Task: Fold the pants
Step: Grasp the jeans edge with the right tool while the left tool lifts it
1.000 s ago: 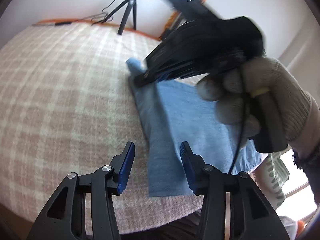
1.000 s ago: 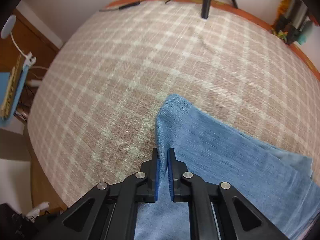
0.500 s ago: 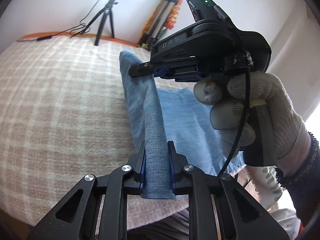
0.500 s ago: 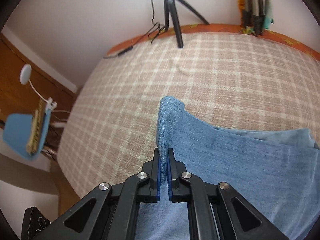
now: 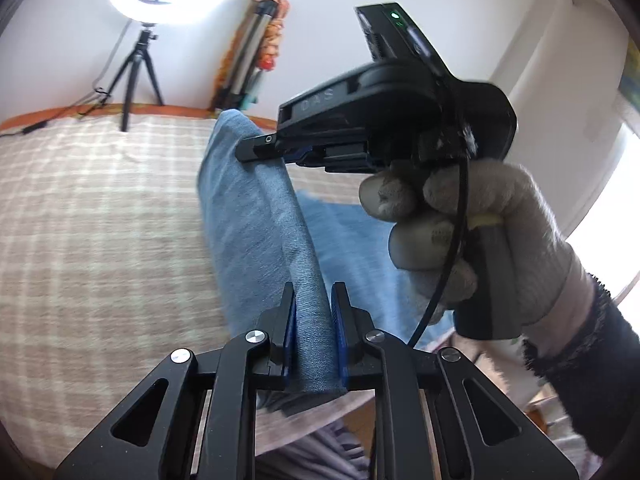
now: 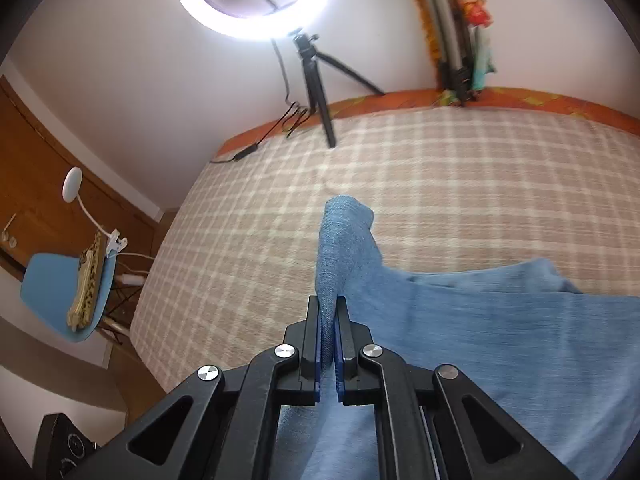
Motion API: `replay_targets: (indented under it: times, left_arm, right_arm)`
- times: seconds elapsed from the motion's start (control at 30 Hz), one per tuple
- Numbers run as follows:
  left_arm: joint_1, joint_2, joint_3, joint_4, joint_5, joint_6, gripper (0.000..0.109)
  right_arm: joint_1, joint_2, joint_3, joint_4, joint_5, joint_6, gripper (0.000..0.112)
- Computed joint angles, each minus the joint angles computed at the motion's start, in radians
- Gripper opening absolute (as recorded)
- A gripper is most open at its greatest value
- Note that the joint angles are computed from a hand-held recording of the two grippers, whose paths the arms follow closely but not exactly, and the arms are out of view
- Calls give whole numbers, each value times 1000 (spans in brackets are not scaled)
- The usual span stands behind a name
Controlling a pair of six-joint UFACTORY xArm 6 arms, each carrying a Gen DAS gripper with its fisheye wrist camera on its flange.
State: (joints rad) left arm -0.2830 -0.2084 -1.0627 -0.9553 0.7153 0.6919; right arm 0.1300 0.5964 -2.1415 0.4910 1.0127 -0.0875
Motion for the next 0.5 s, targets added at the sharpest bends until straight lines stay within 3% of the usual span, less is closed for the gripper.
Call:
replay_targets:
  times: [0.5]
  left_arm:
    - [-136,136,-172,-57,63,37,12]
  right_arm:
    - [-136,-198,245,-31,-86,-45,2]
